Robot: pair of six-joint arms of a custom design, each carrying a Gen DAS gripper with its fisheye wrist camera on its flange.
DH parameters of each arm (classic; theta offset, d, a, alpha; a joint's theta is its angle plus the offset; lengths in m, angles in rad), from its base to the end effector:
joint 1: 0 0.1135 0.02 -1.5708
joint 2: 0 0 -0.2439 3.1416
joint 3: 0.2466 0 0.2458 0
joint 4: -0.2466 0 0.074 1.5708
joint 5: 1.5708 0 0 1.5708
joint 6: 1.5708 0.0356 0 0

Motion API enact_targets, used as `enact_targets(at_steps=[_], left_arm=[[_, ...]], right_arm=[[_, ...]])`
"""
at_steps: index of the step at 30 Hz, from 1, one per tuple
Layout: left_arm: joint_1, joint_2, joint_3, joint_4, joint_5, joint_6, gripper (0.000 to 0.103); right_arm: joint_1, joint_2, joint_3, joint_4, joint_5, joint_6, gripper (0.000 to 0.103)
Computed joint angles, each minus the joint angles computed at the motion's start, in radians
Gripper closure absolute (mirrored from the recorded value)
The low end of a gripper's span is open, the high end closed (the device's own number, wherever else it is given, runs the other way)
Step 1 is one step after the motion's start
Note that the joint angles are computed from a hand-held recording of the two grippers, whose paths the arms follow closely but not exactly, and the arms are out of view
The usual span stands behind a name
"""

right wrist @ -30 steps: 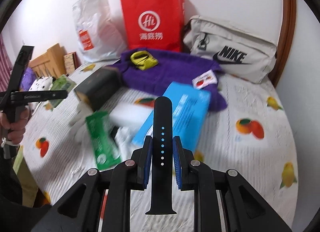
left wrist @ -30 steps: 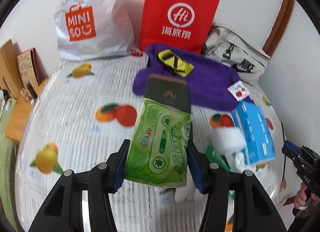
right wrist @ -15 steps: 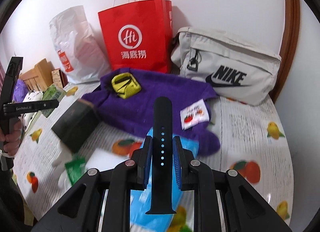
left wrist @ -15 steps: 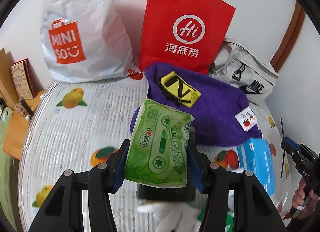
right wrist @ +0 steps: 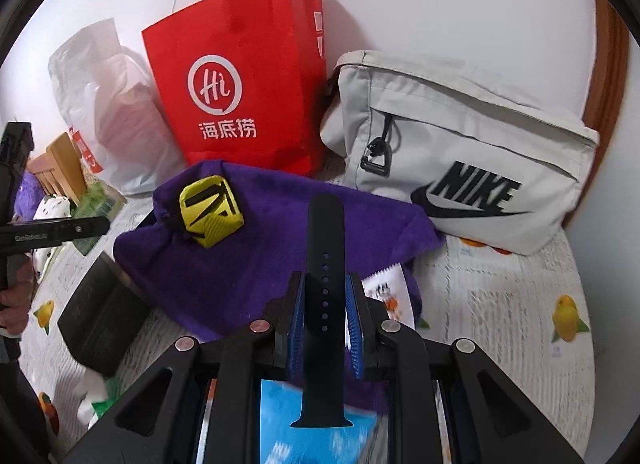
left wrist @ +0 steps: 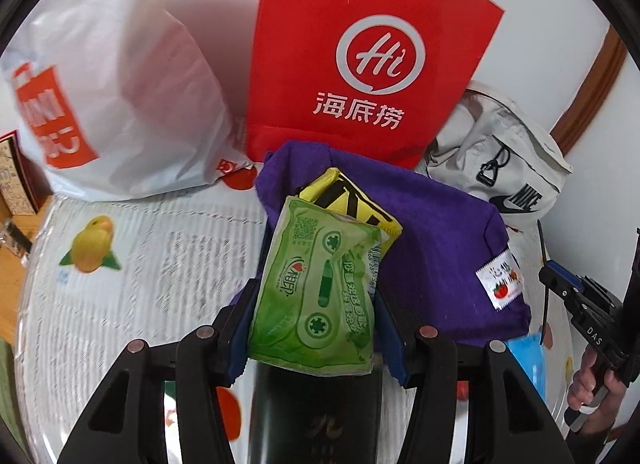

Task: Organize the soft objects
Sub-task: 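Carry the wet-wipe pack and the strap onto the purple towel with both tools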

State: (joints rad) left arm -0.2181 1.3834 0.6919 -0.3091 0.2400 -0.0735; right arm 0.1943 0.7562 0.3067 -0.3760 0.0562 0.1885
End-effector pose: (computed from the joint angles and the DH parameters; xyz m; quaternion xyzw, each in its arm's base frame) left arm 0.2472 -0.0634 0.1559 0.1024 0.9478 -0.1542 0.2596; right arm 0.1550 0.0285 0.1508 0.0075 0.9310 0.0435 0.3623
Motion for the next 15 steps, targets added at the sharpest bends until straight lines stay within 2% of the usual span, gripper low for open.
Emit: enact_targets(at_steps=[7,15], left_arm=[[-0.047,0.216,0.117,0.034,0.003,-0.015,0.051],[-0.080,0.336,0.175,0.039,-0.019,-0.027,0.051]], right_arm=[[-0.077,0.258,0.028,0.174,-0.054,-0.034,0.083],[-0.109,0.447,0.049,0.280,-0.088,-0.041,0.083]])
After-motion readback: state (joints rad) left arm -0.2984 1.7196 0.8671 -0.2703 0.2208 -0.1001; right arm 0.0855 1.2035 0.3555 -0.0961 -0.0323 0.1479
